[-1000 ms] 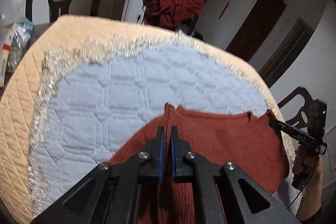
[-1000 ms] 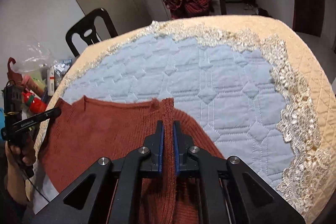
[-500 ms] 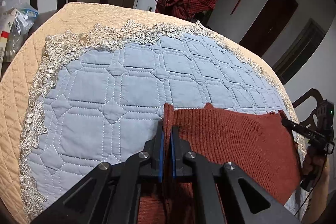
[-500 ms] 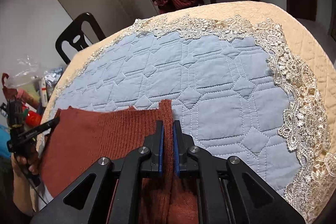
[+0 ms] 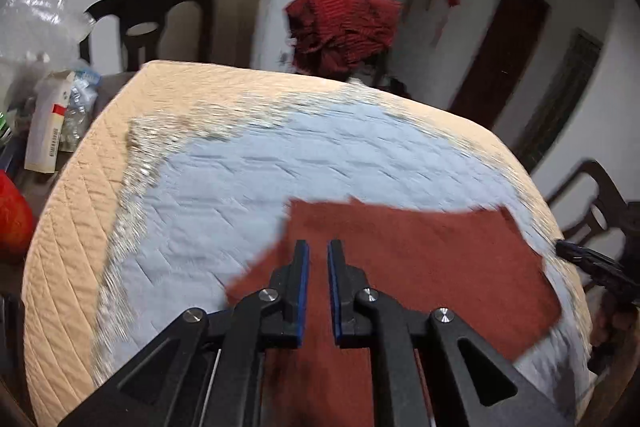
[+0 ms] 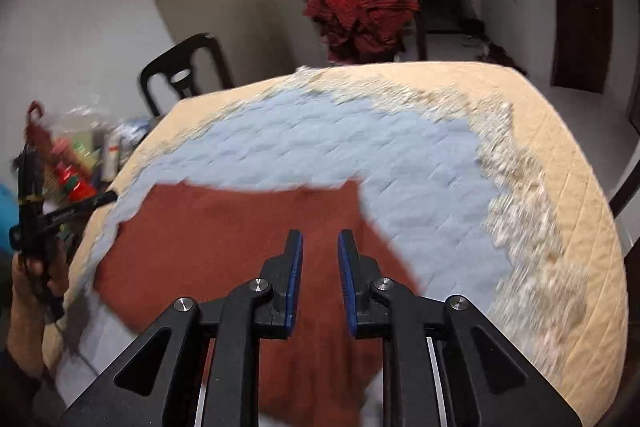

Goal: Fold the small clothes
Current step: 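Open both tools and lift them off the folded sweater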

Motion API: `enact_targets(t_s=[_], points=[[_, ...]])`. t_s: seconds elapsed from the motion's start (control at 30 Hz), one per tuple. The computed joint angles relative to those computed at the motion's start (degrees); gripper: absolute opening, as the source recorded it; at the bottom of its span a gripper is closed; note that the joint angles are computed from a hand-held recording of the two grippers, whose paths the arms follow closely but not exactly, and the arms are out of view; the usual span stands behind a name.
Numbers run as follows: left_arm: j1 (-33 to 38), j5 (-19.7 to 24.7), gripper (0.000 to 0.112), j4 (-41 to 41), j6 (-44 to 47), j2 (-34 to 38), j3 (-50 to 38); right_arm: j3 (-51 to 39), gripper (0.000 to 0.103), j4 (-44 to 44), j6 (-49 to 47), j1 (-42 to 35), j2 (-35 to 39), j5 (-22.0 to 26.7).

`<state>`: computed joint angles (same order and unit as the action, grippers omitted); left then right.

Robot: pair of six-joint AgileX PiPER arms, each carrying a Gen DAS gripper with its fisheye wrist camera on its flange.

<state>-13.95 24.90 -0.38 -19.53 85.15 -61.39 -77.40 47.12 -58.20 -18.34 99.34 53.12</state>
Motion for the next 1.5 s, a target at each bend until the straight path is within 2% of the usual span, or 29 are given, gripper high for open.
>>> enact_targets(t_s=[0.17,0.27,0.37,0.53,0.57,0.6,0.63,0.77,0.83,0.87,0.93,1.03,1.17,1.23,1.3,1.37,1.43,1.5], points=[[-5.68,-2.83,0.012,-2.98,1.47,-5.40,8.94,8.84,0.018,-0.62,-3.61,-0.96,-3.68,-1.62],[-6.90,-2.80,0.012,1.46,-3.20,-2.62,10.12,10.31,0.018,-3.02,-2.43,-1.07,-2.77,-4.98],[-5.50,-4.22,0.012,-2.66,-0.37,-2.53,11.80,10.59,0.018,-5.23,0.83,-0.36,-3.39,-8.10],[-11.83,-2.07,0.013,9.71,-14.95,-6.63,12.70,16.56,0.018,0.33,-5.54,1.11,-11.64,-6.37],[-13.35,-2.07,0.015,9.70,-15.36,-6.37,12.18,17.48,0.018,0.76,-6.38,1.99,-12.50,-6.09],[-15.12,-2.39,0.024,9.59,-15.49,-5.79,11.62,18.43,0.018,0.89,-7.01,3.45,-13.19,-5.99],[-16.97,-2.92,0.029,10.84,-16.88,-5.00,11.00,19.73,0.018,0.77,-7.47,5.63,-13.97,-6.55],[-22.17,-3.29,0.030,22.21,-27.07,-0.14,7.45,22.89,0.018,0.10,-7.81,13.41,-13.17,-12.60],[-22.07,-1.86,0.031,22.04,-26.82,2.92,5.88,22.53,0.018,-3.20,-4.97,15.44,-10.23,-15.39],[-21.16,-2.48,0.031,19.47,-24.63,3.32,6.25,22.49,0.018,-3.51,-4.45,15.39,-9.60,-15.79],[-21.15,-3.66,0.031,19.44,-25.16,1.45,8.05,22.55,0.018,-1.68,-6.15,13.26,-10.79,-13.43],[-21.30,-2.90,0.031,21.93,-28.22,-0.39,8.86,23.79,0.018,0.46,-9.94,9.90,-13.30,-13.36],[-21.40,-2.96,0.034,26.93,-33.66,-0.87,9.45,23.24,0.018,1.38,-9.05,5.80,-12.71,-13.62],[-19.57,-4.07,0.035,23.90,-31.48,-0.28,10.61,22.89,0.018,1.07,-8.00,3.61,-11.22,-14.73],[-18.93,-6.04,0.035,22.92,-30.81,-1.50,12.88,21.81,0.018,2.07,-8.46,0.79,-9.68,-11.85],[-20.21,-3.56,0.035,27.16,-35.21,-3.30,13.30,21.48,0.018,3.95,-9.24,-1.69,-9.98,-8.57],[-21.97,-1.29,0.035,34.11,-42.08,-5.44,14.40,22.46,0.018,4.67,-10.83,-2.76,-11.94,-8.48],[-22.09,0.03,0.037,37.33,-45.83,-7.25,15.89,22.73,0.018,5.58,-11.35,-4.35,-12.52,-7.06]])
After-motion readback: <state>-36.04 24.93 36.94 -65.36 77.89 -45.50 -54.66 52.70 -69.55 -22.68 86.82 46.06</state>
